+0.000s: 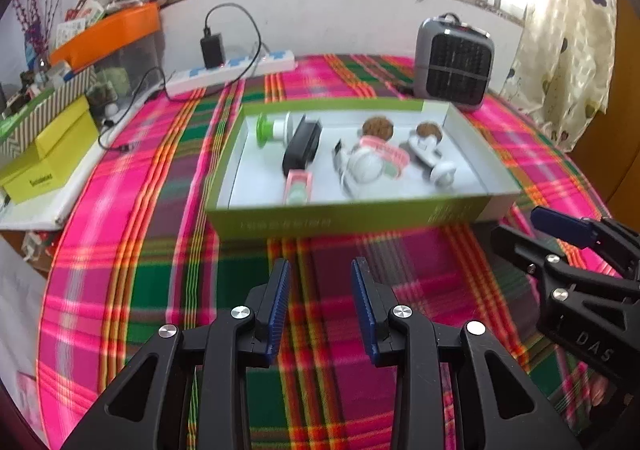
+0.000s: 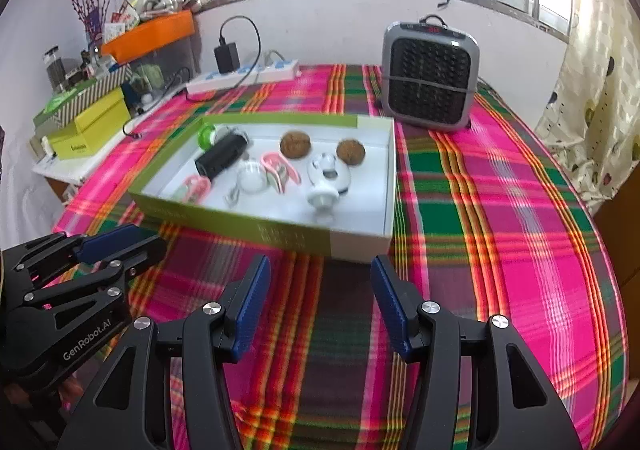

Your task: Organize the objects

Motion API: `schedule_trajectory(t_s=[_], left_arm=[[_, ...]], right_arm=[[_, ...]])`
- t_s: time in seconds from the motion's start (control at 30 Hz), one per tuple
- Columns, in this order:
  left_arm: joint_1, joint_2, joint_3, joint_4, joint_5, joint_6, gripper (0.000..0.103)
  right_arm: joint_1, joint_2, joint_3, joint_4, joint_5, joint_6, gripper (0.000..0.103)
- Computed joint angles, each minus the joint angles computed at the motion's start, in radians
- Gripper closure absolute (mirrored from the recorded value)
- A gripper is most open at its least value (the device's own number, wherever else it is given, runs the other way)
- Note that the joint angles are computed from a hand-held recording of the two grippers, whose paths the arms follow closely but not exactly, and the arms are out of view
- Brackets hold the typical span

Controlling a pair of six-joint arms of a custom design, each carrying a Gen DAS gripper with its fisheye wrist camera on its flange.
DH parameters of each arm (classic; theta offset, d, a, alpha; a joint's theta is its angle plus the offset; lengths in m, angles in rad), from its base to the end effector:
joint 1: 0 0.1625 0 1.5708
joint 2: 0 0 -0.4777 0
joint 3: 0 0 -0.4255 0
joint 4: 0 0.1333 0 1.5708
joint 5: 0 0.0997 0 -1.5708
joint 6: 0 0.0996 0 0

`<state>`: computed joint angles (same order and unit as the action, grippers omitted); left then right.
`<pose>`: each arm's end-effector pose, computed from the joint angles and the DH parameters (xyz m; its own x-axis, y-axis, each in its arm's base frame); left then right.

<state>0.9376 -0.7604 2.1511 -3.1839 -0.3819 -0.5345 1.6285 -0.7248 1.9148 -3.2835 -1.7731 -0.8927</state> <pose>-0.1303 -0.5590 0.0589 -0.6568 -0.3528 -0.6665 0.2819 0.7049 -0.6509 0.1506 -0.6432 0.0494 -0.5782 -0.6463 0.4980 -0.7975 0.5766 -0.1776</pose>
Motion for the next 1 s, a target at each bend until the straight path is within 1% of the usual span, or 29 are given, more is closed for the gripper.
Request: schedule_trajectory(t_s=[0.1,0.27,0.33,0.43,0.6,0.7,1.0], left_arm=[[0.007,-0.006,0.013,0.059,-0.007,-0.07,0.074],[0.012,-0.008,0.021,0.113,-0.001,-0.136,0.074],[0.012,-0.005,0.026,0.085,-0.004,-0.129,0.074],[0.013,-0.001,0.025,0.077,0.0,-0.129,0.073],[0.013,0.017,0.023,0.031,0.014,-0.108,0.072],[0.014,0.018,0.021,0.026,0.013,-0.107,0.071],[0.016,0.023,0.022,0.005,0.006,-0.094,0.07]], right_arm=[[-0.008,0.002,0.006,-0.001,-0.019,0.002,0.049],[-0.016,0.008,0.01,-0.01,-0.055,-0.004,0.049],[-0.02,0.009,0.011,-0.011,-0.063,-0.005,0.049],[-0.023,0.013,0.013,-0.025,-0.08,-0.008,0.049],[-0.029,0.015,0.011,-0.032,-0.087,-0.001,0.049],[-0.027,0.021,0.006,-0.049,-0.105,-0.005,0.049],[-0.025,0.026,0.001,-0.053,-0.112,-0.002,0.047]])
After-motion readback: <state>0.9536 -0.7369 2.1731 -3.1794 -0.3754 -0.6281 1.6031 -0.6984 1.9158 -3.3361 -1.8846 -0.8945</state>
